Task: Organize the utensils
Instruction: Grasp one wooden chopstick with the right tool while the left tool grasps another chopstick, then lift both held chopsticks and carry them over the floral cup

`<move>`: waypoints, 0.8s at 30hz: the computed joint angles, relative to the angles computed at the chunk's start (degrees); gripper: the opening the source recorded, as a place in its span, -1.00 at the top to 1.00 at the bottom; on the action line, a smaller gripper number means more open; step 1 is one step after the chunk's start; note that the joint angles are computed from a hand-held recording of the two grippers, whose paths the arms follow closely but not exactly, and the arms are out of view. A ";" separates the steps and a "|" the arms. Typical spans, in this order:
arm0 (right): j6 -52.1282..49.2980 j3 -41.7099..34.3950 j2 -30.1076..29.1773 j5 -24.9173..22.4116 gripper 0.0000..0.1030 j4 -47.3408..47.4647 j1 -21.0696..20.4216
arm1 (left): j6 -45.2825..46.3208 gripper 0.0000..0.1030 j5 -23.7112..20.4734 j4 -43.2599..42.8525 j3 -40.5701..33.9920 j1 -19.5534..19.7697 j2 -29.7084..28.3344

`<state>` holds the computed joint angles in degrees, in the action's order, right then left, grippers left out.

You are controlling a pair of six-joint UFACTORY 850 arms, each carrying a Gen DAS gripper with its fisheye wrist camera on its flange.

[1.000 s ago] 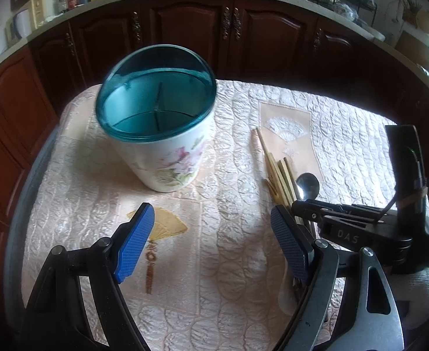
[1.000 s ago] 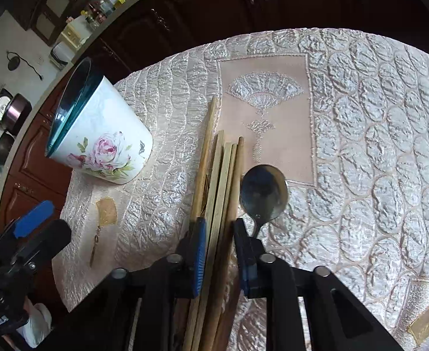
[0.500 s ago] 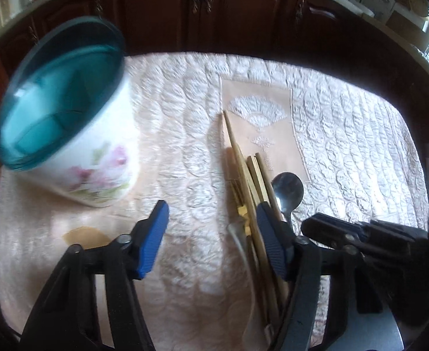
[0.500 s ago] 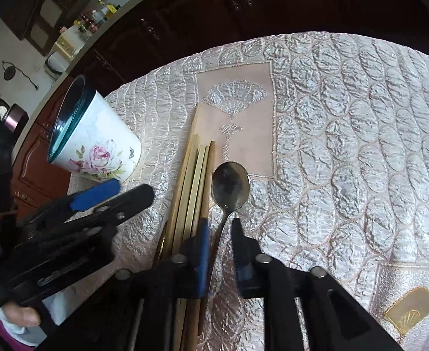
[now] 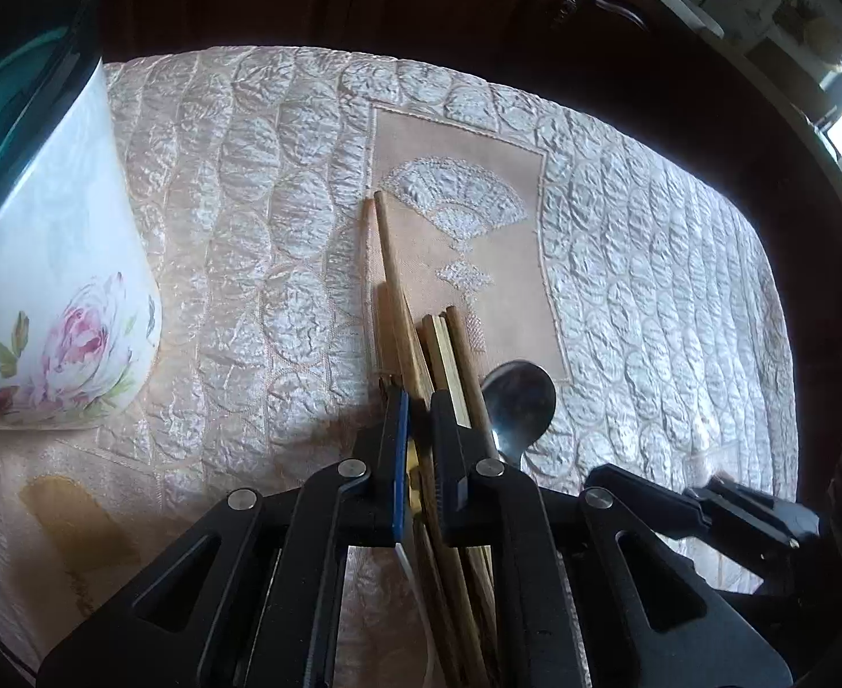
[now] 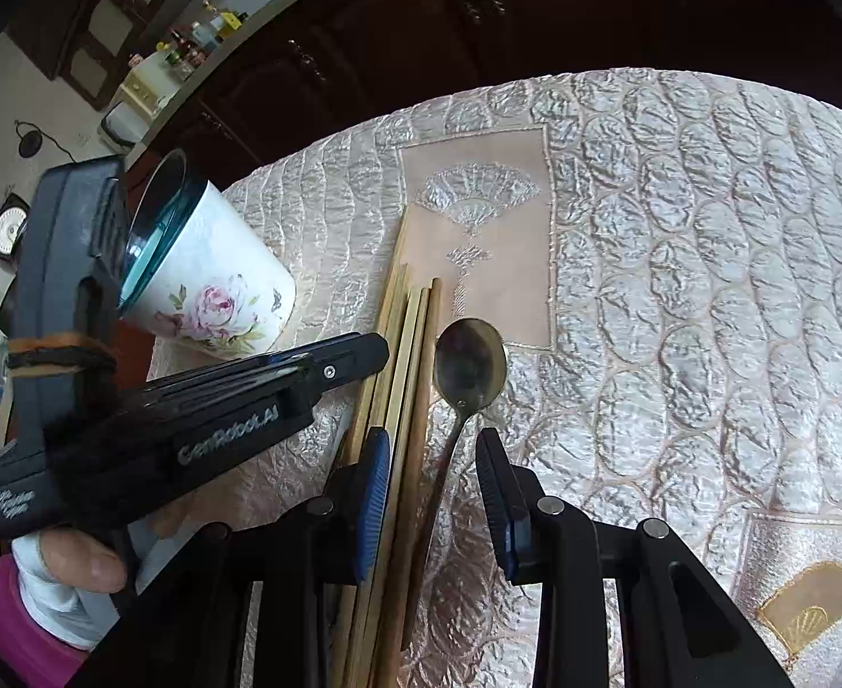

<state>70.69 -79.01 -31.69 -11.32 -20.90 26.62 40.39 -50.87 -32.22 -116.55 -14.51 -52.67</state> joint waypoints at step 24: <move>-20.63 -13.46 -10.32 -5.23 0.88 18.17 -0.70 | 5.21 0.90 1.81 -1.47 11.47 5.18 7.82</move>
<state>50.06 -92.47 -42.01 -16.56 -2.73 25.91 45.60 -49.06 -33.69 -105.09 -9.34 -44.85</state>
